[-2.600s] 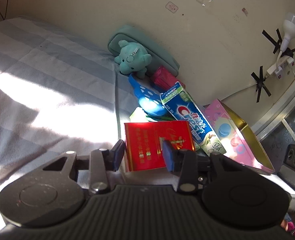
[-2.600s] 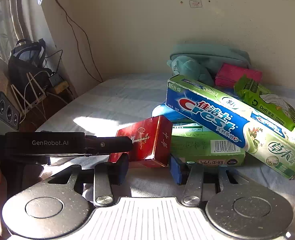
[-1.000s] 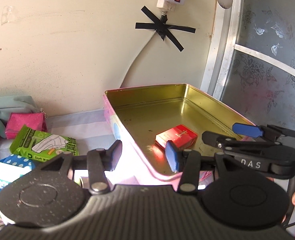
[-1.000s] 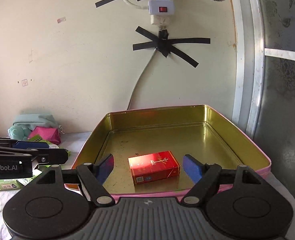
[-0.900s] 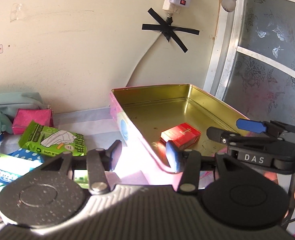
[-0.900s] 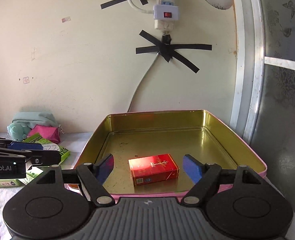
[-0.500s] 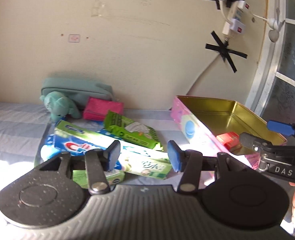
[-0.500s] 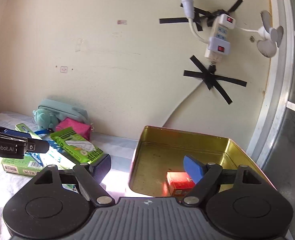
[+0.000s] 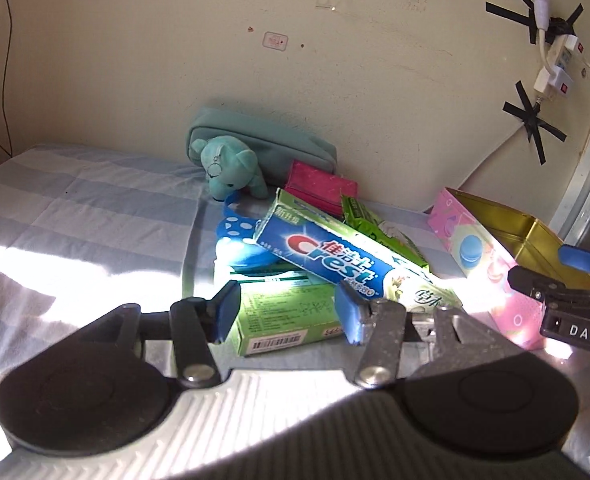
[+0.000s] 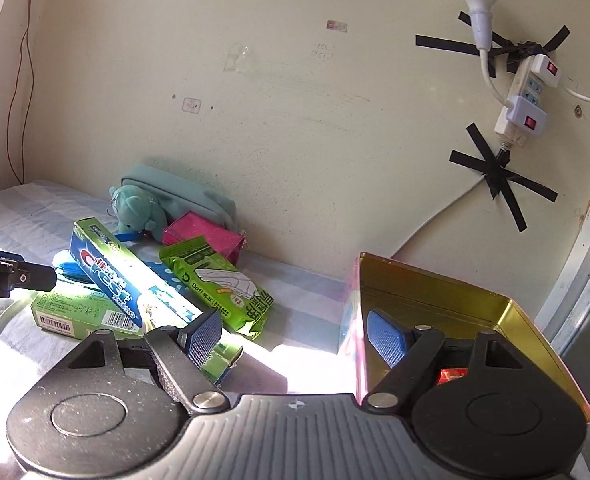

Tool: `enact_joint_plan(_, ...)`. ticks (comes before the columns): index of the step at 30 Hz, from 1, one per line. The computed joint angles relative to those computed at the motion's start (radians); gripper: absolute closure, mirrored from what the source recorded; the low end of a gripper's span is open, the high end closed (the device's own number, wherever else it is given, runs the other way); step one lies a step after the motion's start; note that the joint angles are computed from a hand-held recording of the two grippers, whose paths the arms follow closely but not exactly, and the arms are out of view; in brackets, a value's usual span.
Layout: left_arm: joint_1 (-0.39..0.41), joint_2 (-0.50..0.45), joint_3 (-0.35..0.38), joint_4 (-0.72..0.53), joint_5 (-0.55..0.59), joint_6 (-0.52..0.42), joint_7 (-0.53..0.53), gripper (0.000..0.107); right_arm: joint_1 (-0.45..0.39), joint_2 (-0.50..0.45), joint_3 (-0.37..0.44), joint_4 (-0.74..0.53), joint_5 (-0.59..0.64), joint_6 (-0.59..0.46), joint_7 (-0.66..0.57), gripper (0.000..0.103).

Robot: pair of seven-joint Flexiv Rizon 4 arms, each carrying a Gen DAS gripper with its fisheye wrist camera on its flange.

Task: Organize objects
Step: 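Move the right gripper to the Crest toothpaste box on the bed, then grasp the Crest toothpaste box with the right gripper and lift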

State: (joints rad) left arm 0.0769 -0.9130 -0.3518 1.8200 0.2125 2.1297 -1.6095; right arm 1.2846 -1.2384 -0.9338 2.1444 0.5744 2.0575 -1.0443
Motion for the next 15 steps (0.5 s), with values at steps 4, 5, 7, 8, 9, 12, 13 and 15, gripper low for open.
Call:
enact_joint_plan(4,0.023,-0.007,-0.007,0.000,0.005,-0.009,-0.008,0.053,-0.013,-0.001,0.005,-0.028,-0.030,-0.022,-0.007,0.030)
enact_joint_plan(5,0.029,-0.010,-0.009,-0.001,0.007,-0.010,-0.009,0.053,-0.017,0.000,0.008,-0.035,-0.036,-0.025,-0.007,0.030)
enact_joint_plan(7,0.048,-0.015,-0.021,-0.007,0.016,-0.020,-0.010,0.053,-0.034,0.006,0.019,-0.046,-0.052,-0.018,-0.013,0.030)
enact_joint_plan(8,0.062,-0.019,-0.031,-0.013,0.022,-0.029,-0.011,0.053,-0.045,0.015,0.032,-0.051,-0.059,-0.007,-0.019,0.030)
enact_joint_plan(9,0.086,-0.025,-0.054,-0.024,0.035,-0.049,-0.010,0.053,-0.075,0.037,0.063,-0.055,-0.075,0.027,-0.033,0.030)
enact_joint_plan(12,0.180,-0.055,-0.161,-0.056,0.073,-0.127,-0.007,0.053,-0.248,0.161,0.257,-0.053,-0.193,0.213,-0.086,0.032)
enact_joint_plan(13,0.212,-0.072,-0.205,-0.069,0.080,-0.157,0.002,0.053,-0.306,0.190,0.318,-0.053,-0.243,0.256,-0.093,0.032)
enact_joint_plan(15,0.250,-0.105,-0.275,-0.104,0.075,-0.211,0.035,0.053,-0.396,0.222,0.408,-0.066,-0.315,0.295,-0.095,0.035)
